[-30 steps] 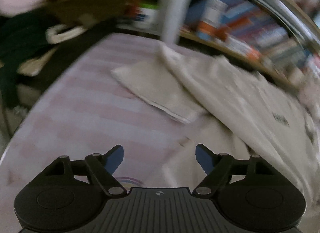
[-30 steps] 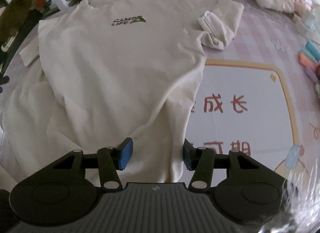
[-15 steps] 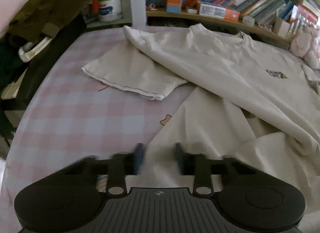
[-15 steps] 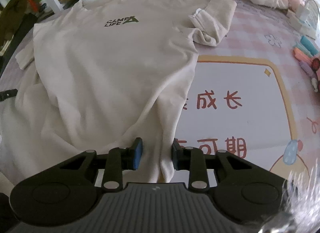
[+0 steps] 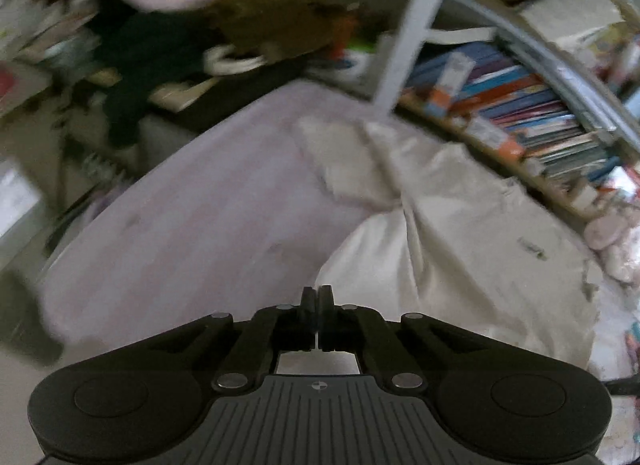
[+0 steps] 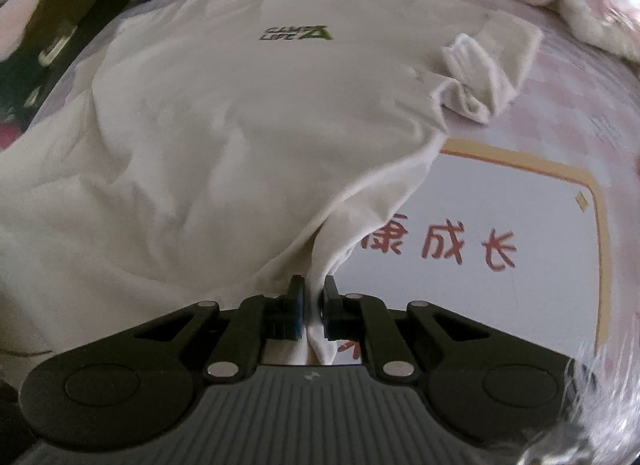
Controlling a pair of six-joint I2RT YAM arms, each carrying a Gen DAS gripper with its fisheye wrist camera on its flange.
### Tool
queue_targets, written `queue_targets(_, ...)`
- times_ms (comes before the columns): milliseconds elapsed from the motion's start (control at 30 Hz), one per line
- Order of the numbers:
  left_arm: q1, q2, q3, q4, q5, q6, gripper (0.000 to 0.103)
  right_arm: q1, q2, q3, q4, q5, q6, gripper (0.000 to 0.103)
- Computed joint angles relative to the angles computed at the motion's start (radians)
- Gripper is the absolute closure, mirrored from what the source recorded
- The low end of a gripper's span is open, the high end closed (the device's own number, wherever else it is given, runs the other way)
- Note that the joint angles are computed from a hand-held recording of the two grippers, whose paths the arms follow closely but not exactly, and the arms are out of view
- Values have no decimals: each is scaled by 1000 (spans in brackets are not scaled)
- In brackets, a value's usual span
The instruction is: Fold clothes
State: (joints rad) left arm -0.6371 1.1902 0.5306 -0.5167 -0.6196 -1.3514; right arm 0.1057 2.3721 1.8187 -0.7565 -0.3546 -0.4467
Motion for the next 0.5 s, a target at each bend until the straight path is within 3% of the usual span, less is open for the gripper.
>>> queue_targets(133,-246,87,16,-178,31,-420,103,-16,27,57,-53,-13,-91,96)
queue_targets(200,-298,142,22,-175,75,-488,103,-27,41,86,-70,-16,-107,96)
queue_targets(300,-289,249,81,-232,130,-491,97,-46,67,131,-109,-31,-126,96)
queue_targets(400,-194,260,135,-348,92,-415,90,-49,62,112,-100,-37,-146,96)
queue_targets(467,-109,232,167,-380,-13,-329,83,-46,49,82,-71,-36,-151,96)
queue_targets(500,-38,213,170,-300,-48,-195,81,-45,45,71,-57,-34,-153,96)
